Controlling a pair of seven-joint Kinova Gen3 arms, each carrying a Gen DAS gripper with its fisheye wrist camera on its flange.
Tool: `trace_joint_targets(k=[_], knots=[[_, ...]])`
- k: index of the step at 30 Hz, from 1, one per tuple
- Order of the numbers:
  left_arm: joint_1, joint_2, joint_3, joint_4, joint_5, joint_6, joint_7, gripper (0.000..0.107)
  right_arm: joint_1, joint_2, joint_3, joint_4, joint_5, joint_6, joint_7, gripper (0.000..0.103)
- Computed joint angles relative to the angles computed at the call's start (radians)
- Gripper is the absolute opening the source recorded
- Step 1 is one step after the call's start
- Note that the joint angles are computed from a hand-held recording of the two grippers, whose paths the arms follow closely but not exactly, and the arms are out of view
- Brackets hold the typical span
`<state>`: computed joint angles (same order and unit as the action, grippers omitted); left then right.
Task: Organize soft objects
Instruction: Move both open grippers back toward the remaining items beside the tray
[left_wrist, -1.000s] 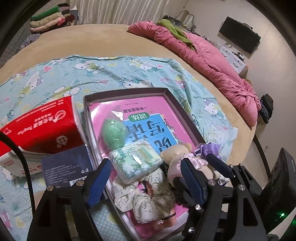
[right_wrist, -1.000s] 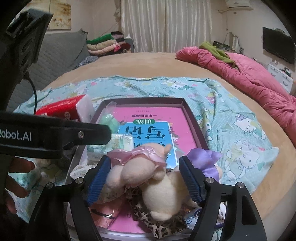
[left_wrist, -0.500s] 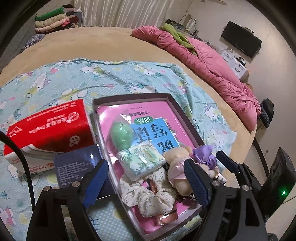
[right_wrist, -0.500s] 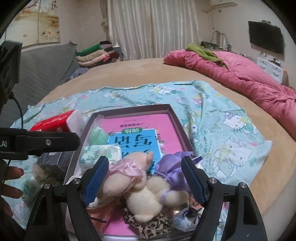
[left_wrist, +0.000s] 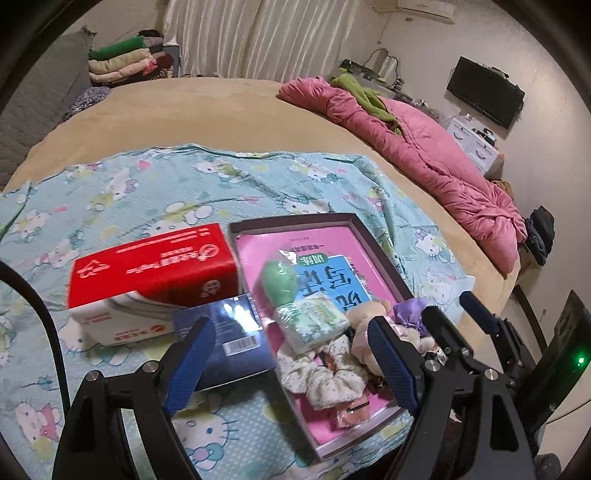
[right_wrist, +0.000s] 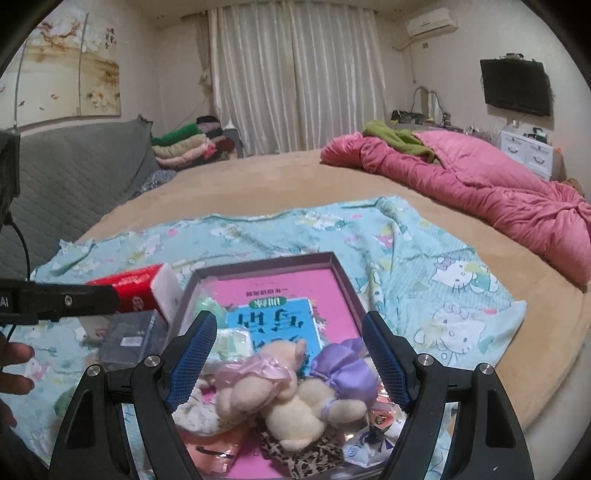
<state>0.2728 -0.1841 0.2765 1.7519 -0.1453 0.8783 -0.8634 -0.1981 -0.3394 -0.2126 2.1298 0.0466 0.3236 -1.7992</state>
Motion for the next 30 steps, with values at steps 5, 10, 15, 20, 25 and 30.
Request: trace_joint_targets(k=[5,10,15,20,25,30], knots=[[-0.010,-0.035,0.039,-0.005,-0.071,0.075,0.035,0.084,0.001,-0.023,-0.032,-0.018,0.006,0.018,-0.011,0.082],[-0.016,-0.074,0.031,0.009,-0.059,0.095,0.021,0.084,-0.009,-0.040,-0.061,-0.033,0.008,0.035,-0.029,0.082],[-0.038,-0.117,0.039,0.017,-0.048,0.121,0.013,0.084,-0.034,-0.053,-0.066,-0.049,0.000,0.056,-0.033,0.082],[-0.059,-0.155,0.031,0.031,-0.019,0.141,-0.018,0.084,-0.058,-0.058,-0.082,-0.072,-0.006,0.087,-0.036,0.082],[-0.088,-0.207,0.008,0.058,0.012,0.159,-0.051,0.084,-0.081,-0.055,-0.099,-0.094,-0.010,0.113,-0.038,0.082],[-0.124,-0.265,-0.030,0.089,0.047,0.197,-0.095,0.084,-0.079,-0.048,-0.135,-0.114,0.004,0.135,-0.063,0.082]])
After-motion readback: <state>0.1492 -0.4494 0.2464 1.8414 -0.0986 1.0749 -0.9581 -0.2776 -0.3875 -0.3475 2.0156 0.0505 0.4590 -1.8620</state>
